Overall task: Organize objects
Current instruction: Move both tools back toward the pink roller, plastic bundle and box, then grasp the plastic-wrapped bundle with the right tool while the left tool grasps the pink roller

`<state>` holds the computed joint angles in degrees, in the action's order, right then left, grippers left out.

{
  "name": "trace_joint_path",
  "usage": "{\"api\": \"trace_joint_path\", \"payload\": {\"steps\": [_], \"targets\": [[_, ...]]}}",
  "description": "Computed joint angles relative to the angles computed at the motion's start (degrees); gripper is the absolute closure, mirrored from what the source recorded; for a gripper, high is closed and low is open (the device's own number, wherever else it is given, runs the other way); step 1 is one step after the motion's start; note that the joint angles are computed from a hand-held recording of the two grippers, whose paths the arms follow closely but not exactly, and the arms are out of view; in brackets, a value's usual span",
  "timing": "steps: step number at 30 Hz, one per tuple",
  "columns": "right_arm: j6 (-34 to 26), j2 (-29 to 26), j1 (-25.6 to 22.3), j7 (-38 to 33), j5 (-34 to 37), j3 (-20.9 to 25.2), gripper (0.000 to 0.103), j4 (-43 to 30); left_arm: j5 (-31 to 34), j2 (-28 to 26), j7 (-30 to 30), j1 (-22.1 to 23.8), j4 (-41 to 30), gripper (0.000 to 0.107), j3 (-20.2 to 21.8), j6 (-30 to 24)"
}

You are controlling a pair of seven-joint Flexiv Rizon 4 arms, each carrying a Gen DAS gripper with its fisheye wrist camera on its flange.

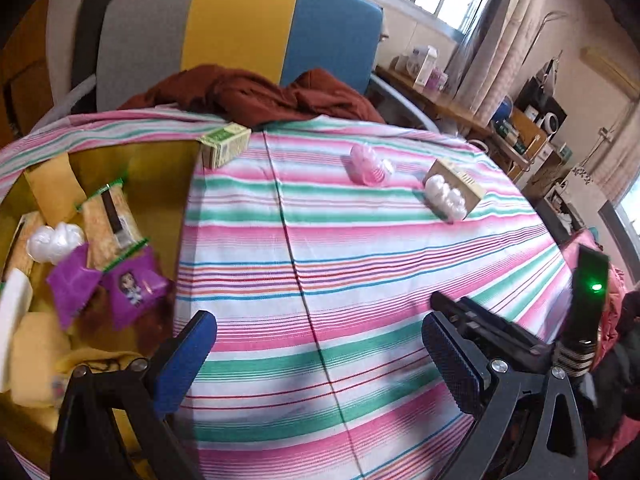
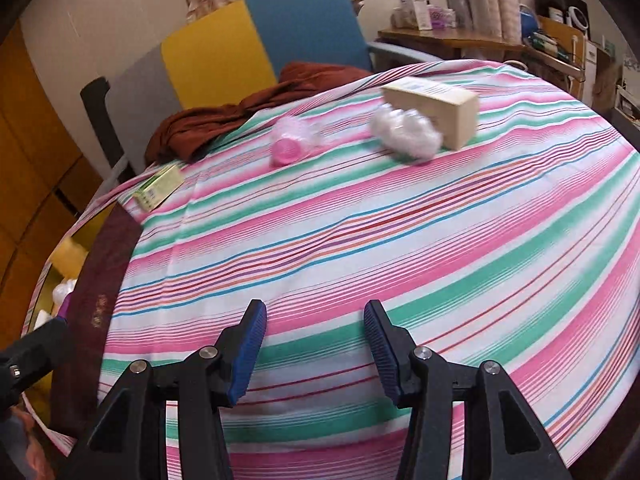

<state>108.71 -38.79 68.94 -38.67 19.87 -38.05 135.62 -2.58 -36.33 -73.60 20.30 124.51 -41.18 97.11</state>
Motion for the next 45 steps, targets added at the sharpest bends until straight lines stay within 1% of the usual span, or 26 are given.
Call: {"api": "trace_joint_path", "payload": {"steps": [2,5,7,8,11,14,16,18,19,22,24,26,29,30,31,35,36,37,38,39,41,43,44,45], "targets": [[0.0,-0.4,-0.1,-0.3,0.1,-0.9,0.052,0.3,-0.2,-0.3,0.1,-2.6,-1.2,0.004,2.5,-0.1],[0.8,-1.7,-1.2,-1.4,0.0,-1.8,0.052,0.0,-1.0,-0.2,0.3,-9.2,-3.8,0.004,9.1,-0.6],[-0.4,-2.3,-1.9,-2.8,-0.9,-3.1,0.052,-0.9,-1.7,-0.2,0.6,-13.5,-5.3,0.004,13.5,-1.3],[-0.8,-2.7,-2.1,-3.2,-1.3,-3.7,0.052,-1.2,-2.1,-0.3,1.0,-15.0,-6.1,0.004,15.0,-1.7],[-1.8,-3.4,-4.4,-5.1,-3.4,-5.4,0.052,-3.3,-2.9,-0.4,2.1,-17.2,-6.9,0.004,16.9,-2.2],[-2.5,-4.8,-6.6,-7.1,-5.0,-7.5,0.052,-5.9,-4.1,-0.5,3.1,-18.1,-7.6,0.004,17.4,-3.3],[-2.8,-5.1,-9.6,-8.5,-6.3,-6.8,0.052,-7.9,-5.2,-0.4,3.4,-18.4,-7.9,0.004,17.4,-4.3],[-4.6,-5.8,-11.8,-9.5,-7.7,-6.9,0.052,-10.0,-6.3,-0.4,3.8,-18.6,-8.3,0.004,17.3,-5.0],[-5.3,-5.9,-13.1,-9.8,-8.6,-6.4,0.052,-11.0,-6.8,-0.4,3.7,-19.3,-8.8,0.004,17.9,-5.2],[-6.2,-5.3,-19.0,-11.0,-11.5,-1.9,0.052,-13.4,-7.9,-0.8,4.1,-20.2,-9.8,0.004,18.5,-5.7],[-6.1,-5.9,-20.9,-10.9,-12.2,-0.4,0.052,-14.3,-8.7,-1.1,3.8,-22.1,-11.1,0.004,20.2,-6.5],[-5.7,-5.4,-23.8,-10.9,-12.6,2.7,0.052,-14.9,-9.1,-1.6,3.6,-24.0,-12.5,0.004,21.7,-6.9],[-4.5,-4.9,-26.4,-10.8,-12.8,5.5,0.057,-15.1,-10.0,-2.5,3.5,-25.7,-14.7,0.004,22.6,-7.9],[-4.1,-4.8,-27.0,-11.0,-12.8,6.2,0.062,-15.1,-10.3,-2.8,3.3,-26.3,-15.5,0.004,22.9,-8.2],[-3.5,-4.8,-27.7,-11.3,-12.8,7.0,0.063,-15.2,-10.6,-3.2,3.0,-27.0,-16.3,0.004,23.3,-8.1],[-1.3,-5.0,-27.8,-12.5,-11.3,7.8,0.069,-15.0,-10.7,-5.7,1.7,-31.3,-21.5,0.004,26.5,-8.3],[-0.7,-4.9,-27.8,-12.9,-10.7,8.0,0.069,-14.9,-10.6,-6.4,1.0,-33.2,-23.5,0.004,28.4,-9.2],[-0.4,-4.6,-28.1,-13.2,-10.3,8.6,0.069,-14.7,-10.5,-7.3,0.3,-35.2,-25.7,0.004,30.5,-10.2],[0.0,-4.0,-28.3,-13.5,-9.8,9.3,0.069,-14.3,-10.3,-8.6,-0.3,-36.5,-28.0,0.004,31.6,-10.6],[0.6,-3.8,-28.0,-13.9,-9.1,9.4,0.069,-13.7,-10.2,-9.8,-1.0,-37.7,-30.2,0.004,32.9,-11.2],[2.5,-3.4,-26.8,-14.3,-6.8,9.6,0.069,-12.1,-9.8,-12.4,-3.3,-41.1,-35.4,0.004,36.6,-13.1],[3.7,-3.3,-25.0,-14.5,-4.0,9.1,0.069,-10.9,-9.2,-15.0,-4.7,-42.8,-40.3,0.004,38.2,-15.4],[3.9,-3.4,-24.8,-14.6,-3.2,9.1,0.069,-10.9,-8.7,-16.5,-6.1,-44.3,-43.1,0.004,40.0,-16.7],[3.9,-3.5,-24.6,-14.7,-2.5,9.1,0.069,-10.8,-8.1,-18.0,-6.7,-45.0,-45.8,0.004,40.6,-17.5]]}}
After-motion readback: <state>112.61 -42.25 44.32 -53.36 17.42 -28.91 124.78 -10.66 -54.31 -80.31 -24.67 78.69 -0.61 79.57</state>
